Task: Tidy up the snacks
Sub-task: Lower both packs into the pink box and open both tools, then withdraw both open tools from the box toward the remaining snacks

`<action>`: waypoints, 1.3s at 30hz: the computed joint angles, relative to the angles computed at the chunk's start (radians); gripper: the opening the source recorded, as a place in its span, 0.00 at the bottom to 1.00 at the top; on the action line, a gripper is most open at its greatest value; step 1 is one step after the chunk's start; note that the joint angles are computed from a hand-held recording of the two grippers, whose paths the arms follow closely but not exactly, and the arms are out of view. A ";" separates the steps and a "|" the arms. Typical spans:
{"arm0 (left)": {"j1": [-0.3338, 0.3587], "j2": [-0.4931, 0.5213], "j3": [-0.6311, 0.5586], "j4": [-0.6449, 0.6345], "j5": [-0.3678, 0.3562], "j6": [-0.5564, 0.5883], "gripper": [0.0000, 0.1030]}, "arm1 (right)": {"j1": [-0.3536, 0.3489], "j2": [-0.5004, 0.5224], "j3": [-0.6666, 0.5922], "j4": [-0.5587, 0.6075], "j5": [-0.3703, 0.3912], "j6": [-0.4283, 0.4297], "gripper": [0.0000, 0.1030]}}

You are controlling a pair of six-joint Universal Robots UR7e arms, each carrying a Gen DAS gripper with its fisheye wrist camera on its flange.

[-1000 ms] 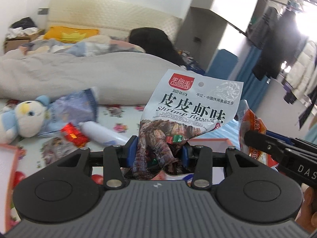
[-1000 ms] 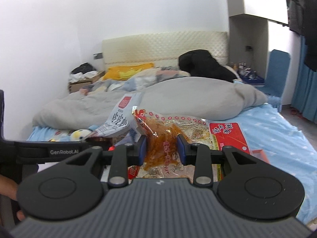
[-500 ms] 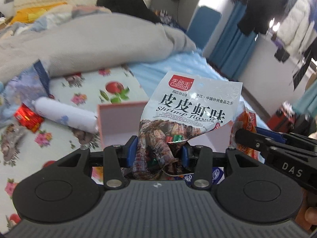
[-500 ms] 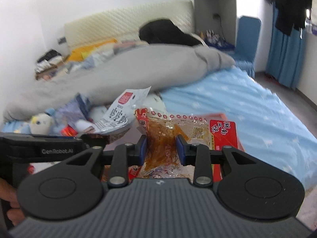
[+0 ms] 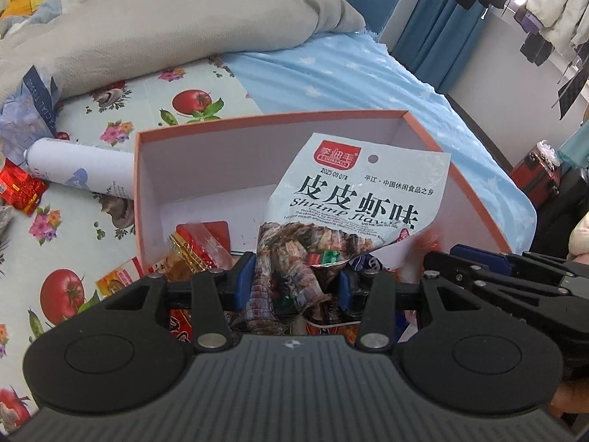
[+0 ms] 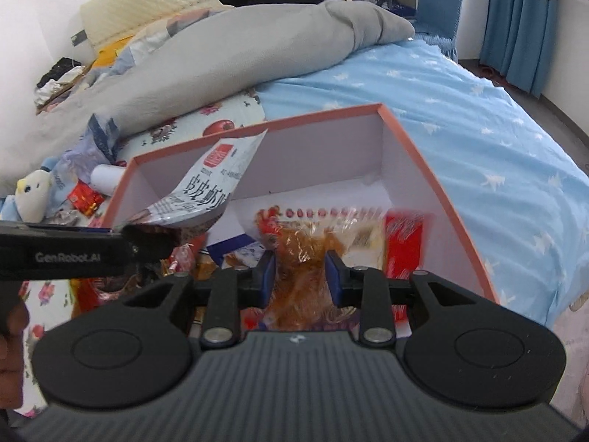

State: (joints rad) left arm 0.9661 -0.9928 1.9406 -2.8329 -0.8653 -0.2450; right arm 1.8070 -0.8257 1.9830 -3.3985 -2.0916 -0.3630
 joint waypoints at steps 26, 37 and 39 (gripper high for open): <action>-0.178 -0.256 0.181 -0.108 0.092 0.081 0.67 | 0.150 -0.080 0.094 -0.206 0.010 0.033 0.42; -0.296 -0.447 0.314 -0.108 0.191 0.052 0.67 | 0.247 -0.096 0.148 -0.298 0.016 0.044 0.42; -0.314 -0.488 0.341 -0.087 0.202 0.025 0.67 | 0.265 -0.091 0.158 -0.314 0.009 0.046 0.42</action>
State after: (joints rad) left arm 0.6521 -1.4813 2.2814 -2.9195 -0.6636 -0.2198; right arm 2.0719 -0.9171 2.1409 -3.7125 -2.0831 -0.3174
